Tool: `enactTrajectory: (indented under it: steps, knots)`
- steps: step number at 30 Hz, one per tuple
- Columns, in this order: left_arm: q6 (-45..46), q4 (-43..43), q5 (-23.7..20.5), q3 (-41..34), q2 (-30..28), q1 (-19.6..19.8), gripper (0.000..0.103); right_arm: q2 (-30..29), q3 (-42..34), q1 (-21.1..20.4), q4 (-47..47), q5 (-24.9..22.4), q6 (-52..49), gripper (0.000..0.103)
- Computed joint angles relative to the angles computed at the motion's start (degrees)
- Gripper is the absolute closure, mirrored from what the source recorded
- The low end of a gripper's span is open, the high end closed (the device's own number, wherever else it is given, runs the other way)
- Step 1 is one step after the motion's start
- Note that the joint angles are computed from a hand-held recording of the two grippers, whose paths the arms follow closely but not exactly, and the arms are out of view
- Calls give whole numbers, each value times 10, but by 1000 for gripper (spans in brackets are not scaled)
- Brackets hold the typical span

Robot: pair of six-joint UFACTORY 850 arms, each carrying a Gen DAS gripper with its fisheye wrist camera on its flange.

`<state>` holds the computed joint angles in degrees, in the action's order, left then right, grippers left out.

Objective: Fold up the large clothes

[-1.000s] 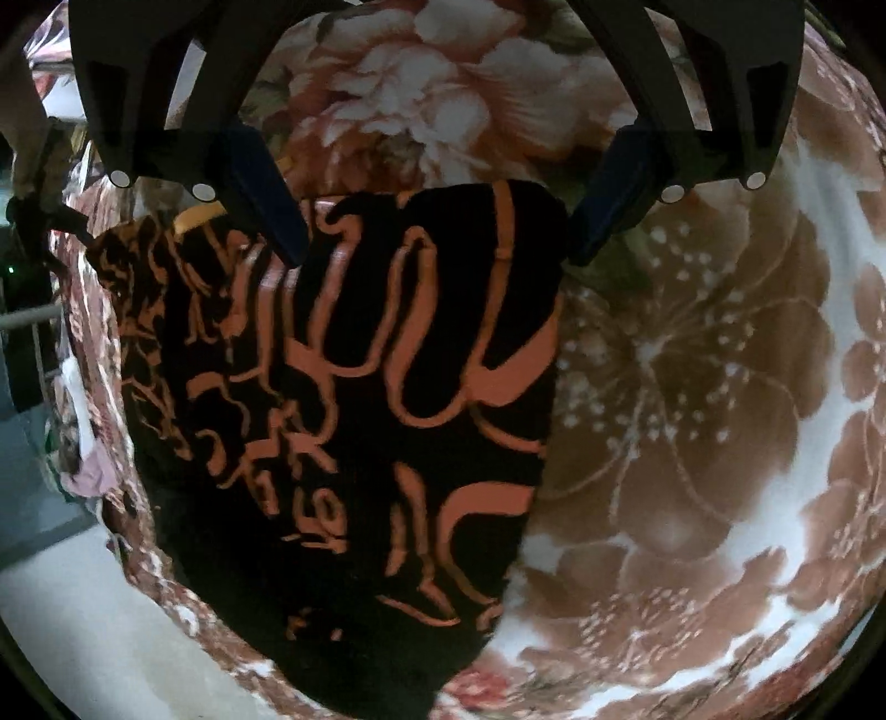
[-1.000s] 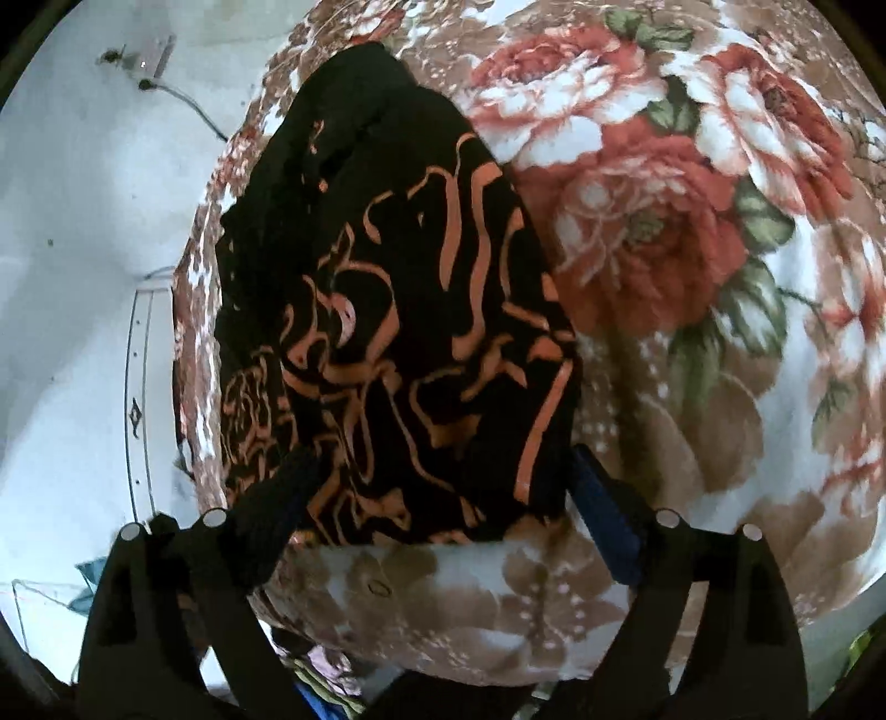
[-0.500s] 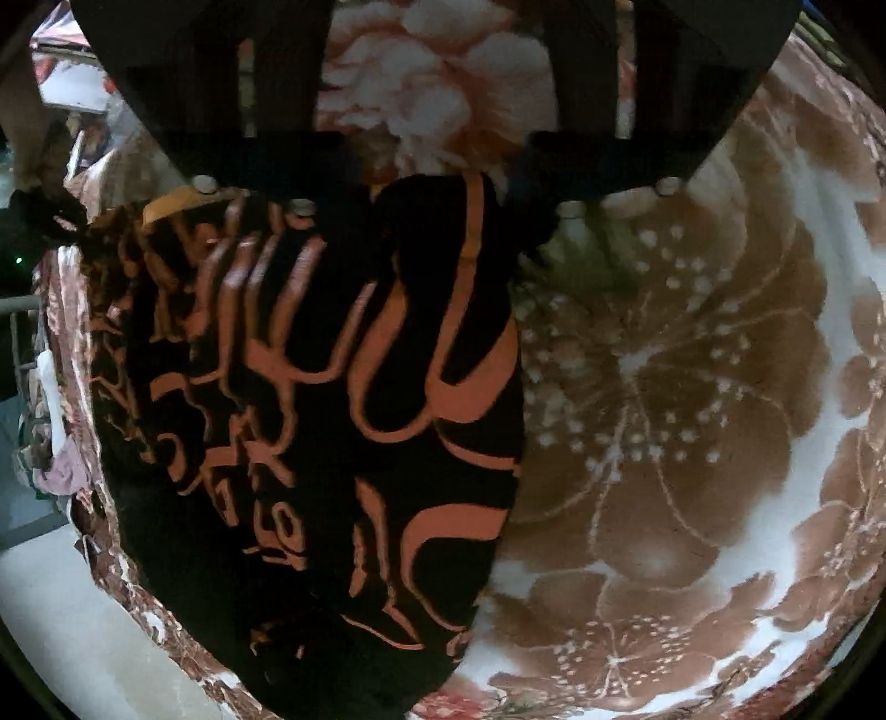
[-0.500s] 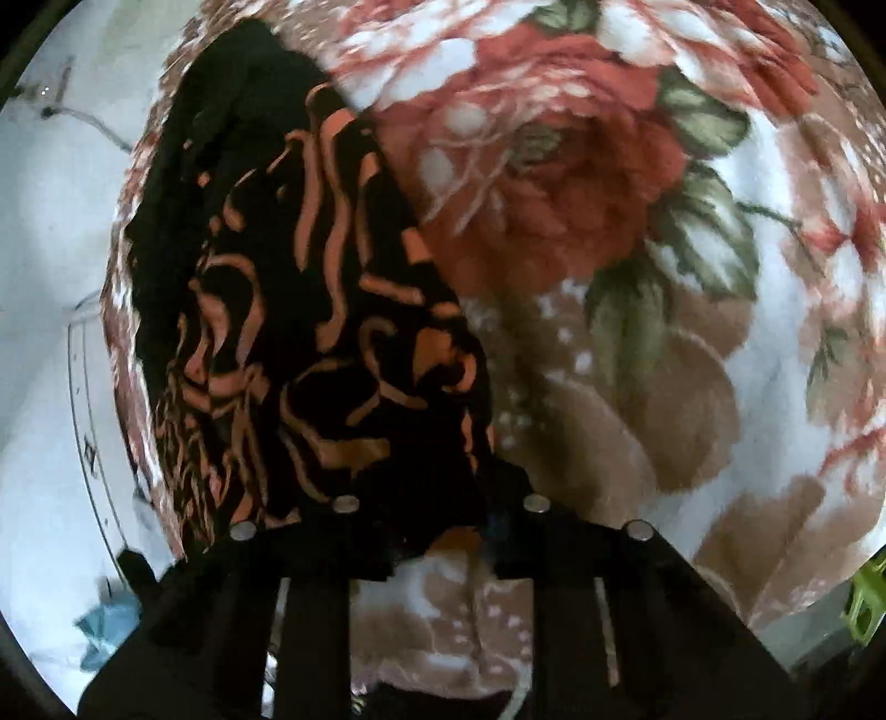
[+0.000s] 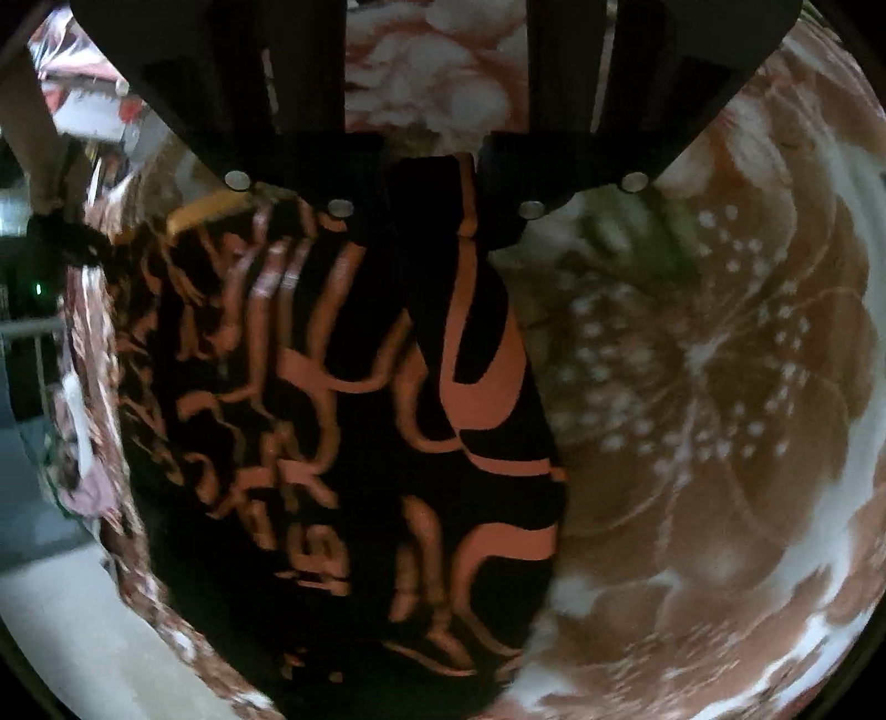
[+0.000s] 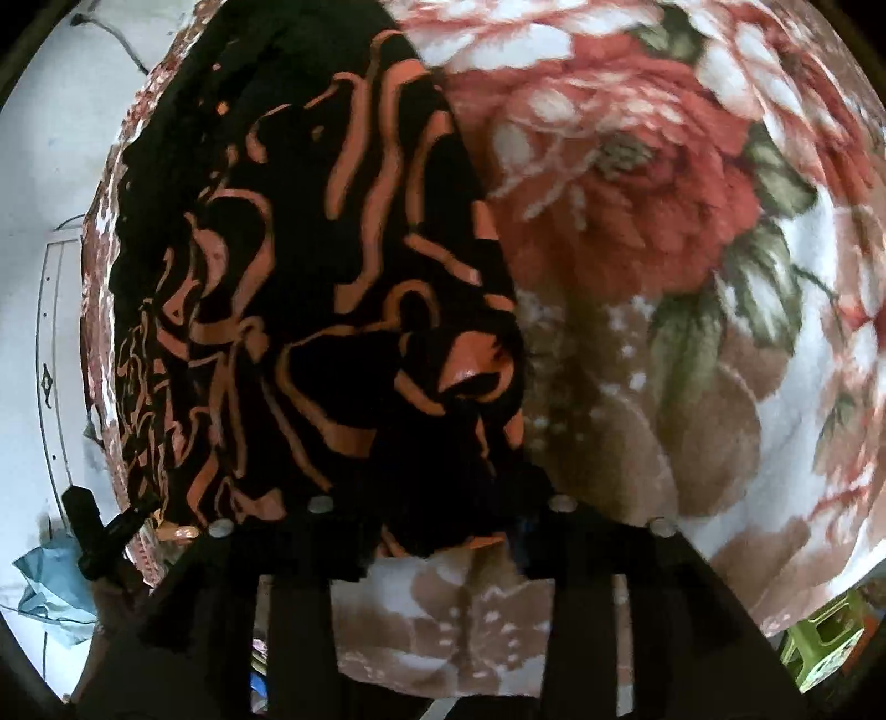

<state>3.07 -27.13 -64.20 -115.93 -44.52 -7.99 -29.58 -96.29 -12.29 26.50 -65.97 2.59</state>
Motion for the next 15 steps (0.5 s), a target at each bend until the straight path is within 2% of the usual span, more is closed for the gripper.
enactTrajectory:
  steps: [2, 4, 6, 9, 13, 15]
  knots:
    - [3, -9, -9, -12, -7, 1, 83, -1, -6, 11, -21, -4, -2, 77]
    - [-3, -3, -8, -7, -13, 1, 86, -6, -6, 16, -43, -3, 0, 87]
    - [-12, -26, -2, 6, -12, 5, 87, -6, -2, 14, -44, -2, 10, 89]
    - [-5, -79, -10, 3, -3, 17, 87, -4, -34, 16, -50, -32, -3, 91]
    - [4, -77, -42, -62, -13, 18, 88, -20, -126, 32, -108, -99, -38, 91]
    - [8, -67, -69, -137, -40, 13, 88, -39, -182, 45, -134, -116, -52, 91]
